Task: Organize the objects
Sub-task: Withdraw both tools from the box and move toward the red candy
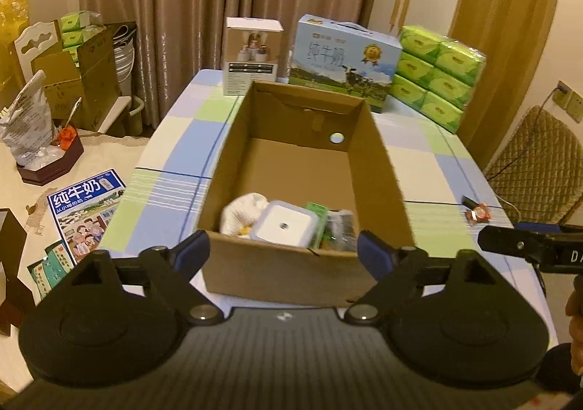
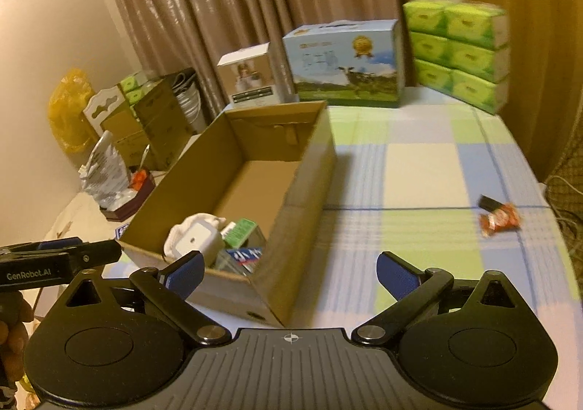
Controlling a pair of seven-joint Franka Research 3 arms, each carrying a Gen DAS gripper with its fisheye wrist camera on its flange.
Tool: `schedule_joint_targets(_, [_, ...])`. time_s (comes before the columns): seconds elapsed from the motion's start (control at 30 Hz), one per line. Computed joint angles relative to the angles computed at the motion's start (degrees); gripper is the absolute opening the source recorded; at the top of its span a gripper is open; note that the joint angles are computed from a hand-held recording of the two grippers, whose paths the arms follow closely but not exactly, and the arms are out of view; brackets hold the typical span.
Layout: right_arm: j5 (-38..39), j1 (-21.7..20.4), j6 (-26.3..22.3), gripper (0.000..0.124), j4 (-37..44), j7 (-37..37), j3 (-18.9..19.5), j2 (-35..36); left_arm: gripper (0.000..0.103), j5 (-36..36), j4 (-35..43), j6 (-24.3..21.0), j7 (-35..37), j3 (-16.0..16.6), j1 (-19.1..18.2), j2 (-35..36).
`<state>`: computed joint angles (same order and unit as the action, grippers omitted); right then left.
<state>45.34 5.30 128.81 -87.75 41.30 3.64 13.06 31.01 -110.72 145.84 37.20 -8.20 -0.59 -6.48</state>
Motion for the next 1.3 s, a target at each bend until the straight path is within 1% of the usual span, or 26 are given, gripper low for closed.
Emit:
schedule_joint_targets(0.03, [0.5,-0.5,0.1,0.099,-1.1,-0.5,-0.2,-1.0,0.091,0.2,-0.2,-0.1,-0.4,-0.3,-0.2,-0.3])
schedule_joint_targets(0.13, [1.5,-1.4,0.2,0.100,-3.8,-1.5,-1.2,-3.5,0.096,1.1,-0.4,-0.9,-1.6,-1.2,-0.9,-1.0])
schedule_joint_targets(0.27, [2.1,-2.1,0.6,0.101,-6.1,-2.6,-2.5,-5.8,0.100,1.1,-0.3,-1.9,-2.3,-2.0,-2.0,-1.2])
schedule_joint_targets(0.3, [2.2,-2.3,0.7,0.101,-6.3,-2.8,-2.8,-6.1,0.102,1.1,-0.1,-2.0,-2.6,-2.2,-2.3,-1.2])
schedule_joint_targets(0.57, [2.7,-4.0,0.9,0.101,-7.7,-2.5,-4.8,-7.5,0.102,0.8,1.6,-3.1,-2.6,-3.0,-4.5,0.2])
schedule_joint_targets(0.8, [2.1,-5.9,2.1,0.101,-7.3,-1.1,-5.8,-6.7,0.102,0.6,4.4,-2.6,-1.5,-3.3,-6.3,2.9])
schedule_joint_targets(1.0, [1.4,-7.9,3.2,0.101,-5.5,1.1,-6.4,-4.7,0.102,-0.3,8.5,-2.4,1.0,-3.2,-8.1,7.1])
schedule_joint_targets(1.3, [-0.2,-10.7,3.8,0.101,-1.0,3.6,-6.0,-0.1,0.102,-1.3,17.8,-3.2,6.4,-2.6,-11.0,15.5])
